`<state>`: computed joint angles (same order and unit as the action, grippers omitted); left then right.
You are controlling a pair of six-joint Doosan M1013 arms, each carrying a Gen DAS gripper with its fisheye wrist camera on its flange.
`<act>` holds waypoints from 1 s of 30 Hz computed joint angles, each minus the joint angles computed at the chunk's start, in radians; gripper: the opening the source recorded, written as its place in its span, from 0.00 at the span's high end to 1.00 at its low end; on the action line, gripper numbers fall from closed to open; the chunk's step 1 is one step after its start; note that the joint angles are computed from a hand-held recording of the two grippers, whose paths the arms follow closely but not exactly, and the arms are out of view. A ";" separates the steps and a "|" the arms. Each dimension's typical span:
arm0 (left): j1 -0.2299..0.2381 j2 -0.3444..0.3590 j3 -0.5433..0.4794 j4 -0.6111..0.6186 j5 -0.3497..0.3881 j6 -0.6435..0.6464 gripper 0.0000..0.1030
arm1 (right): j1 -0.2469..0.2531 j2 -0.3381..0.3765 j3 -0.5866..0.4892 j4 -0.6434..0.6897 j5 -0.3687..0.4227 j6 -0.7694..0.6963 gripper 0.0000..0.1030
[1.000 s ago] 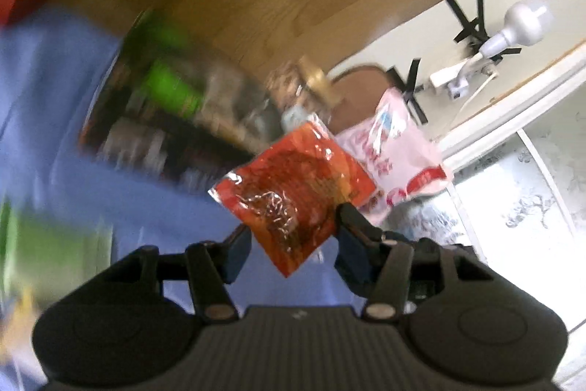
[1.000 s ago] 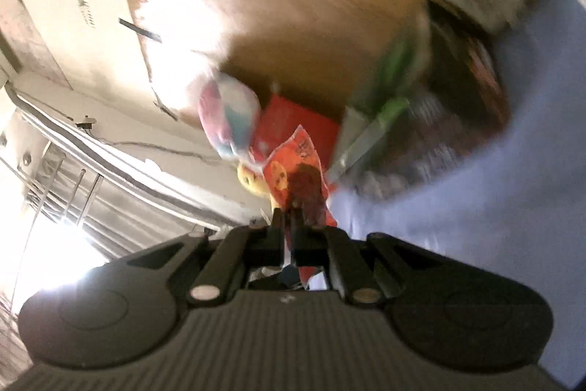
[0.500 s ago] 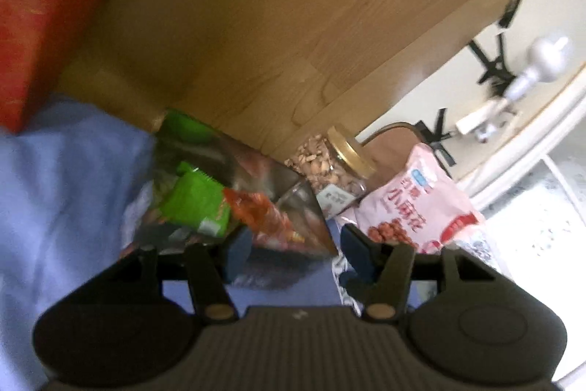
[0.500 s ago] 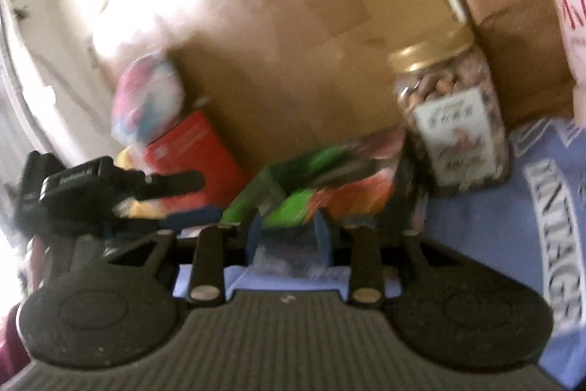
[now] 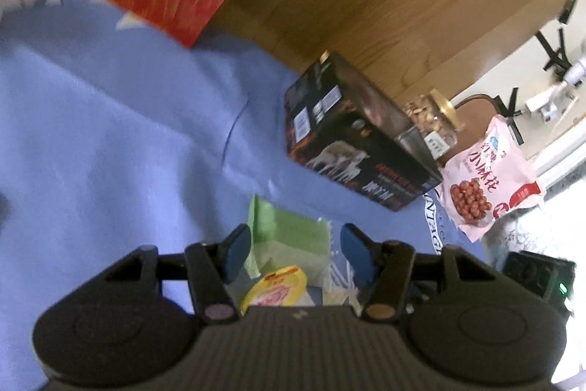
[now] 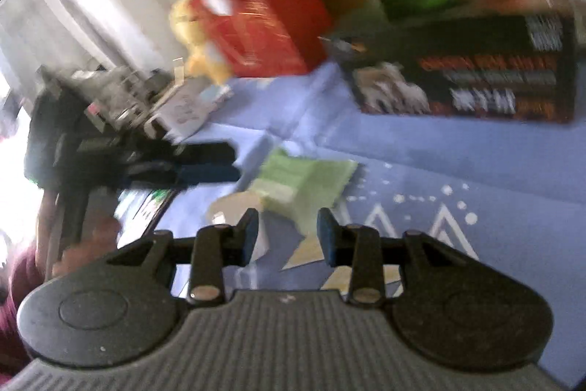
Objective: Organize snacks
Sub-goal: 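Grasp the green-and-white wafer pack and carry it to the tin box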
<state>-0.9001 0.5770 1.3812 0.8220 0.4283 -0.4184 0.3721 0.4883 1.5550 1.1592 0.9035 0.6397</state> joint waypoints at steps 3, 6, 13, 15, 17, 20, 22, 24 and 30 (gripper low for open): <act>0.017 0.014 0.015 -0.054 -0.093 -0.003 0.48 | -0.023 0.050 -0.041 0.013 0.072 0.196 0.64; 0.029 0.019 0.027 -0.003 -0.166 -0.077 0.48 | -0.037 0.081 -0.054 0.095 0.140 0.259 0.67; 0.040 0.034 0.012 0.005 -0.208 -0.107 0.75 | -0.024 0.074 -0.040 0.174 0.087 0.198 0.76; 0.039 0.033 -0.002 0.004 -0.203 -0.082 0.75 | -0.029 0.063 -0.035 0.195 0.081 0.164 0.76; 0.035 0.033 -0.033 0.042 -0.181 -0.061 0.74 | -0.035 0.055 -0.035 0.229 0.080 0.130 0.76; 0.037 0.043 -0.093 0.074 -0.157 -0.012 0.74 | -0.050 0.047 -0.046 0.310 0.078 0.067 0.76; 0.045 0.062 -0.150 0.021 -0.139 0.079 0.74 | -0.055 0.048 -0.063 0.339 0.055 0.035 0.76; 0.053 0.091 -0.215 -0.025 -0.108 0.178 0.72 | -0.059 0.053 -0.090 0.348 0.018 0.022 0.76; 0.072 0.190 -0.389 -0.161 0.062 0.329 0.70 | -0.033 0.089 -0.187 0.152 -0.123 0.082 0.73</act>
